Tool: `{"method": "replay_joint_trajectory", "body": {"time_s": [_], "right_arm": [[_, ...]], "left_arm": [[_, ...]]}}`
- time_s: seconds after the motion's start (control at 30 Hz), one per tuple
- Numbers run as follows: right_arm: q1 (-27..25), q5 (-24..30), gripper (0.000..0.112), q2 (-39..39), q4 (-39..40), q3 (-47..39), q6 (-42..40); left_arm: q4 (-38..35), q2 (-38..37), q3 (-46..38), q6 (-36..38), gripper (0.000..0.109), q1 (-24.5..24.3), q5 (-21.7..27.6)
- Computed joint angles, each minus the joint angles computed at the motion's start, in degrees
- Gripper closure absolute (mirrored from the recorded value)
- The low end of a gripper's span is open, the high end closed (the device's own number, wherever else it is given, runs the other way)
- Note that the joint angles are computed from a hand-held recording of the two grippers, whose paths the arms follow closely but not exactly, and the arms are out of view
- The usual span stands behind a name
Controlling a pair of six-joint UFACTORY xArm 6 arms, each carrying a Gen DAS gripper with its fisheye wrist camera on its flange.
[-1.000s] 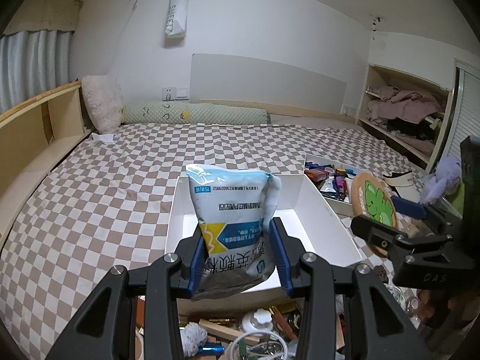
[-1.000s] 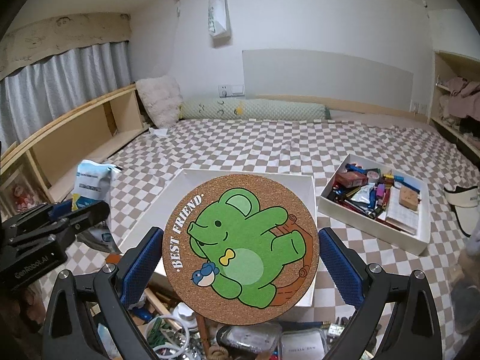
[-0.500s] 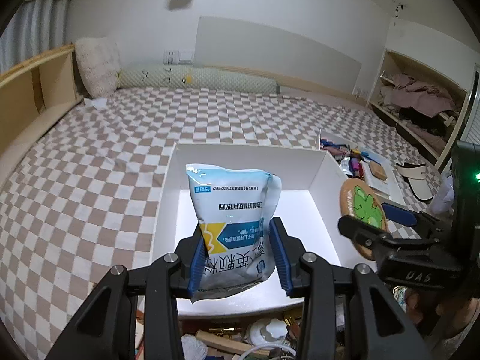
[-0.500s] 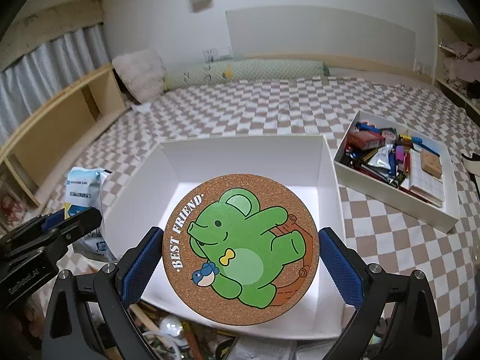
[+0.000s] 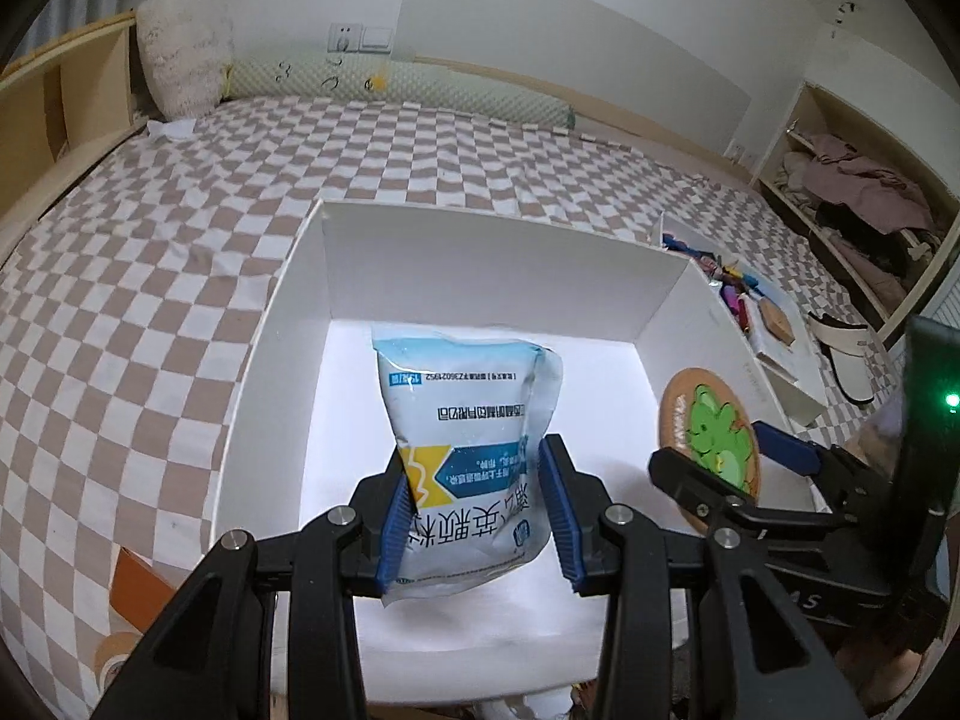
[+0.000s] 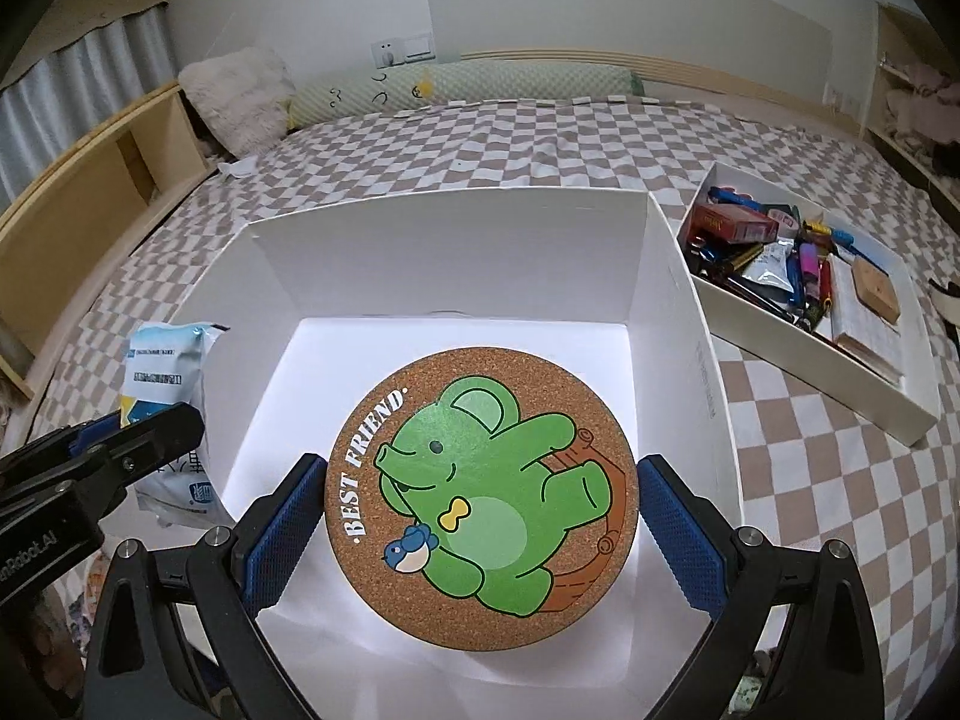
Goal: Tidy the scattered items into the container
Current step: 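Lower the coaster into the white box and open the right gripper while the left gripper releases the sachet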
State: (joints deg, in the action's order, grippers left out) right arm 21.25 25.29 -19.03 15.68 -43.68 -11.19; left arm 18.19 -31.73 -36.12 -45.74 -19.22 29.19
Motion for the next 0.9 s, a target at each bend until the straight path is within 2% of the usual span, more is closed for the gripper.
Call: {"method": "replay_joint_trajectory", "body": {"time_s": [0.13,0.63,0.8,0.9], "right_arm": [[0.00,-0.01,0.011,0.56,-0.50,-0.14,0.21],[1.14,0.04,0.011,1.65,-9.43,-0.60,4.50],[1.39,0.63,0.011,1.39,-9.37,-0.62,4.21],[1.65,0.75,0.011,1.28,-9.77,-0.56,4.47]], "left_arm": [[-2.16,1.41,0.01,1.34,0.068,0.32,-0.18],[-2.56,2.94,0.09,1.03,0.068,0.96,3.27],[-2.99,2.75,0.46,1.29,0.068,0.99,3.55],[-3.22,2.59,0.63,1.29,0.061,0.93,3.42]]}}
